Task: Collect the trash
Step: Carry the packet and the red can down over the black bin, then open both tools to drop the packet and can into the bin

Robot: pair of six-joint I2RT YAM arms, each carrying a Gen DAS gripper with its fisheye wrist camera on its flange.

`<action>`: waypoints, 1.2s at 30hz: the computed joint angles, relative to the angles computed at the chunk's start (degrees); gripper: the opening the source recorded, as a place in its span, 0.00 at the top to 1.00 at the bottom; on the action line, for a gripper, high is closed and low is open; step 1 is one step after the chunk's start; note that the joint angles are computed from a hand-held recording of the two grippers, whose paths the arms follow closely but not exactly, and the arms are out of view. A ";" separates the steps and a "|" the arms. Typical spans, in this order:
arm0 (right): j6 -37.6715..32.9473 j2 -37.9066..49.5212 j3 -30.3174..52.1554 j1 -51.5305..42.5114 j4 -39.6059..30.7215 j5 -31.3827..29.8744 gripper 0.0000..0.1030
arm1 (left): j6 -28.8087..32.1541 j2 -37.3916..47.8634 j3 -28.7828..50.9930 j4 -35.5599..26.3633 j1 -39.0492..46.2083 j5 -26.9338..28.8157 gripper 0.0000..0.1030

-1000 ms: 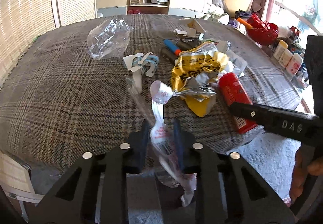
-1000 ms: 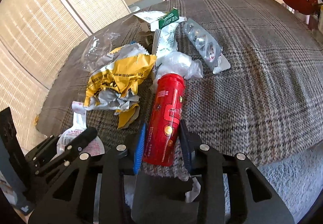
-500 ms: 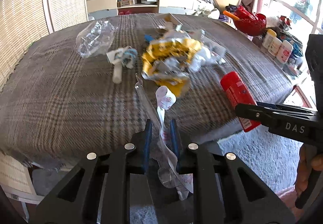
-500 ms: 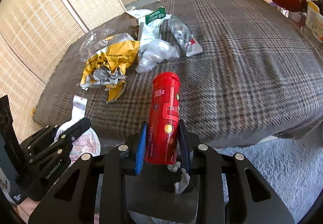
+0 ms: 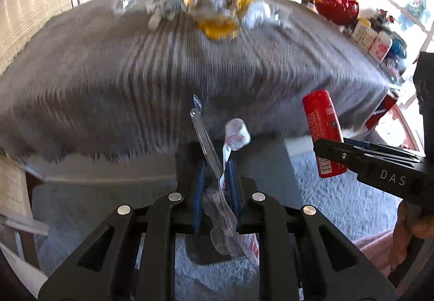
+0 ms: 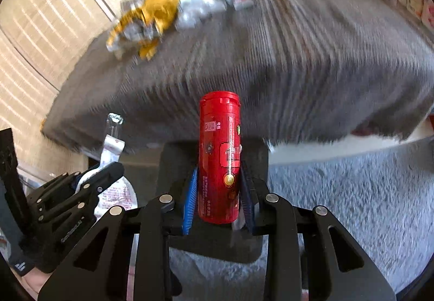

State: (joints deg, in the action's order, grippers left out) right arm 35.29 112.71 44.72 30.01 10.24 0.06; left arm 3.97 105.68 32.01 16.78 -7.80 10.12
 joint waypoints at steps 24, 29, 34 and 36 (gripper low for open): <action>1.09 3.17 0.91 2.87 -2.77 5.86 0.15 | 0.13 10.04 0.68 1.60 -1.95 -3.11 0.29; 0.99 -0.43 -0.35 1.36 -2.77 7.22 0.05 | 1.22 6.61 0.27 -0.22 -0.07 -3.11 0.15; -0.93 -6.58 -0.46 0.13 -4.59 8.17 0.05 | 1.27 -0.32 0.28 -4.34 0.94 -1.82 0.08; -2.34 -8.71 0.97 -0.77 -6.96 8.63 0.04 | 2.18 -3.71 1.53 -7.55 1.43 -1.65 0.08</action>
